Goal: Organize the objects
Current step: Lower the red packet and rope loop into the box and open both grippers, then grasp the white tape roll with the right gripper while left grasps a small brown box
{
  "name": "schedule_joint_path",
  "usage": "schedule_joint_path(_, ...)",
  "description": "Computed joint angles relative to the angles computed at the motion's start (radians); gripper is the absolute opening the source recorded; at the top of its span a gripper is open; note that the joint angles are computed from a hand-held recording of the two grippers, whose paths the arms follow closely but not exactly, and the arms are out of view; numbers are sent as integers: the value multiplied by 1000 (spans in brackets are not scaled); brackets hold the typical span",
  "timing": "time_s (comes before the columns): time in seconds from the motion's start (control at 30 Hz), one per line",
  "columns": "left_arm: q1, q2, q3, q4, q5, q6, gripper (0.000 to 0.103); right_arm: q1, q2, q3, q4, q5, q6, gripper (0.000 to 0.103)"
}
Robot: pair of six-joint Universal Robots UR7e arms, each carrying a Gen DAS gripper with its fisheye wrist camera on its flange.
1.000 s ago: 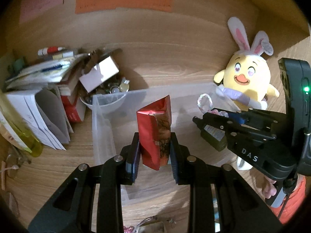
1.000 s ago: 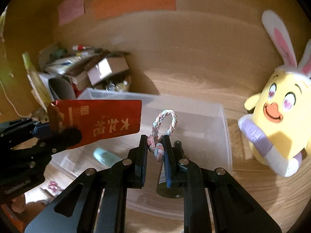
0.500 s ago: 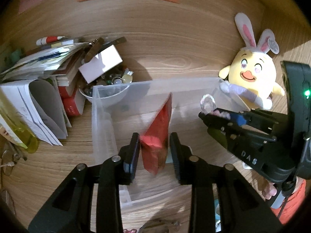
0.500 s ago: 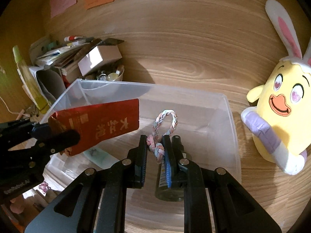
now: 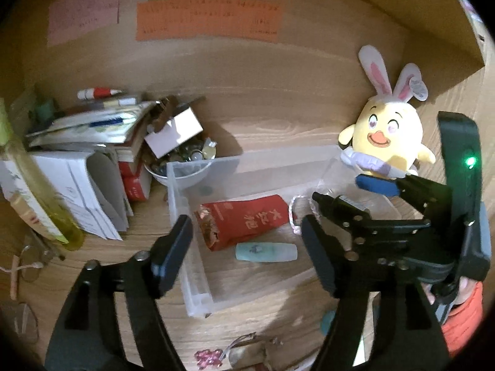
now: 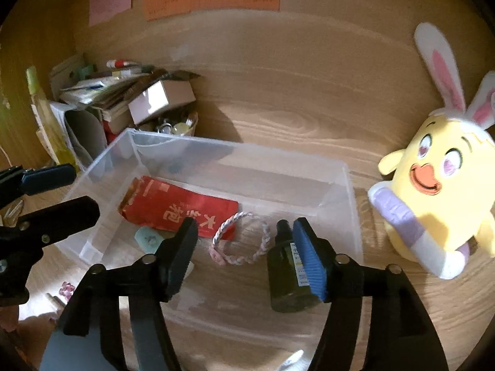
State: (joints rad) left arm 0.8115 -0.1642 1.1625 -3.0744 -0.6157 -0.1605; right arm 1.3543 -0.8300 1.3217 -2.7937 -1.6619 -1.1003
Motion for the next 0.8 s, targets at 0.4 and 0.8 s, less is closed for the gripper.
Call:
schedule_joint_path(0.4, -33, -64, 145, -35, 69, -59, 95, -36, -136, 180, -150, 86, -93, 81)
schedule_joint_path(0.8, -44, -112, 275, 43, 71, -210, 96, -90, -193, 241, -142, 62, -87, 81)
